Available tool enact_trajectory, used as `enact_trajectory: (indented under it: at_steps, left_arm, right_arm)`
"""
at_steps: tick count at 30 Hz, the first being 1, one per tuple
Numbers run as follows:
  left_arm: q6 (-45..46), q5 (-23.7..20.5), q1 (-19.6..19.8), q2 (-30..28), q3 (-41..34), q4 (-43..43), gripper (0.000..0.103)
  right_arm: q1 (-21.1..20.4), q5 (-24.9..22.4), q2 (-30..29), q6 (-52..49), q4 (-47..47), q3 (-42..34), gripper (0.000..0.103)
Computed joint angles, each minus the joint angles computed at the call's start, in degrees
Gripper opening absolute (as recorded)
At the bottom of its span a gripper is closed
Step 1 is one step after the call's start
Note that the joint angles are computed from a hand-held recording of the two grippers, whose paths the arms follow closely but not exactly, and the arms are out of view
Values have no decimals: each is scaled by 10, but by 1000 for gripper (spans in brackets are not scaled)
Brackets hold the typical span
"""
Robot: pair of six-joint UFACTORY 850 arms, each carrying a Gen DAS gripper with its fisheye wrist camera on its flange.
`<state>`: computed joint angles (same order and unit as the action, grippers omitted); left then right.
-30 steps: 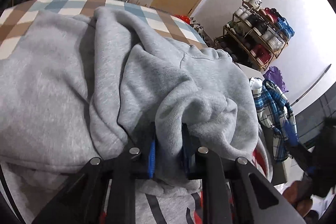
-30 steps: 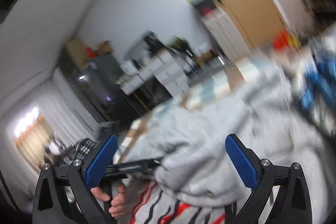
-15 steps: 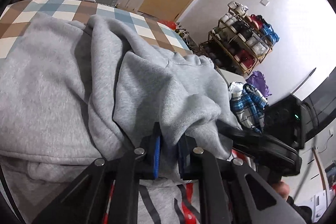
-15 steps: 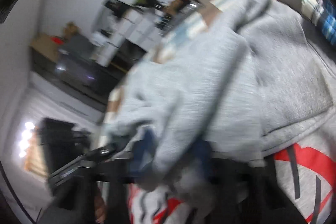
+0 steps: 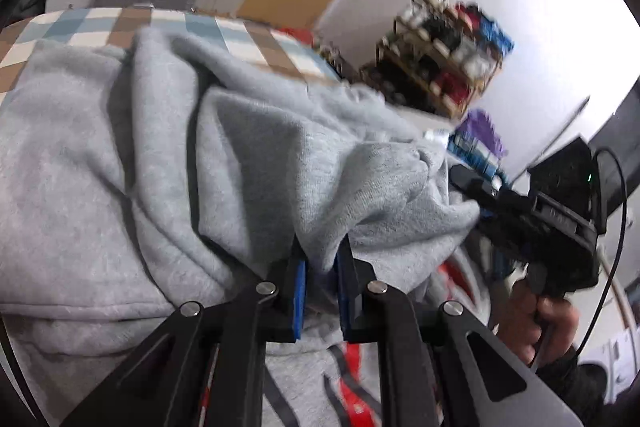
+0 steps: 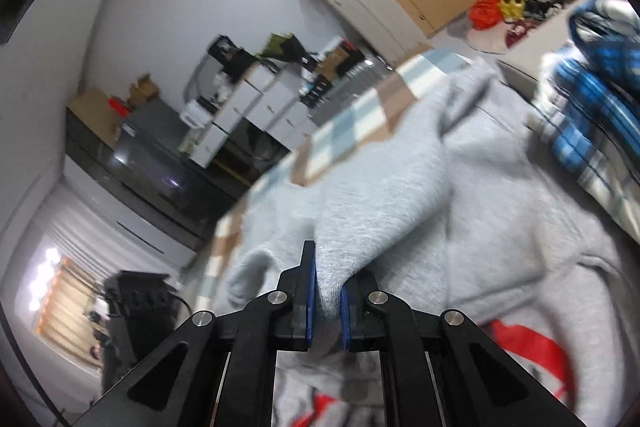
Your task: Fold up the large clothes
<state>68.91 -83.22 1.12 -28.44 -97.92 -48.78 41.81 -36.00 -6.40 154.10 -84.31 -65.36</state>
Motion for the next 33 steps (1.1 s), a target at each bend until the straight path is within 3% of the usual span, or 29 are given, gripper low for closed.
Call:
enact_trajectory:
  at_steps: [5, 8, 12, 13, 14, 15, 16, 19, 21, 23, 25, 26, 27, 33]
  left_arm:
    - [11, 5, -5, 5, 10, 32, 8]
    - [46, -35, 5, 4, -8, 27, 8]
    - [113, -107, 37, 2, -39, -54, 11]
    - [117, -100, 39, 6, -38, -69, 16]
    - [108, -90, 38, 6, -40, -80, 39]
    - [79, -79, 33, 1, -45, -87, 69]
    - [50, -73, 29, -7, -53, -91, 74]
    - [-68, -55, 6, -43, -88, -66, 74]
    - [-127, -69, -4, -65, -105, -66, 74]
    - [-160, -79, -11, -79, -107, -71, 72]
    - [-175, -78, -9, -75, -90, -84, 54]
    - [-184, -89, -7, -79, -93, -85, 27]
    - [-195, -82, -8, -80, -95, -72, 7]
    - [-185, -67, 18, -53, -68, -90, 1]
  right_arm:
    - [-18, 63, -6, -124, 157, 7, 9]
    - [-20, 61, -7, -165, 186, 3, 9]
    - [-15, 55, -5, -151, 167, 4, 10]
    - [-14, 56, -4, -141, 158, 6, 11]
    - [-13, 58, -1, -119, 135, 11, 12]
    - [-12, 57, 0, -108, 123, 12, 12]
    - [-10, 55, 1, -99, 116, 14, 12]
    - [-10, 55, 0, -96, 116, 13, 12]
    - [-10, 53, 1, -105, 121, 13, 12]
    - [-9, 52, 0, -106, 118, 12, 12]
    - [-7, 50, 3, -102, 110, 15, 12]
    - [-6, 49, 3, -96, 102, 16, 12]
    - [-4, 43, 6, -79, 84, 19, 12]
    - [15, -8, 18, 0, 3, 29, 9]
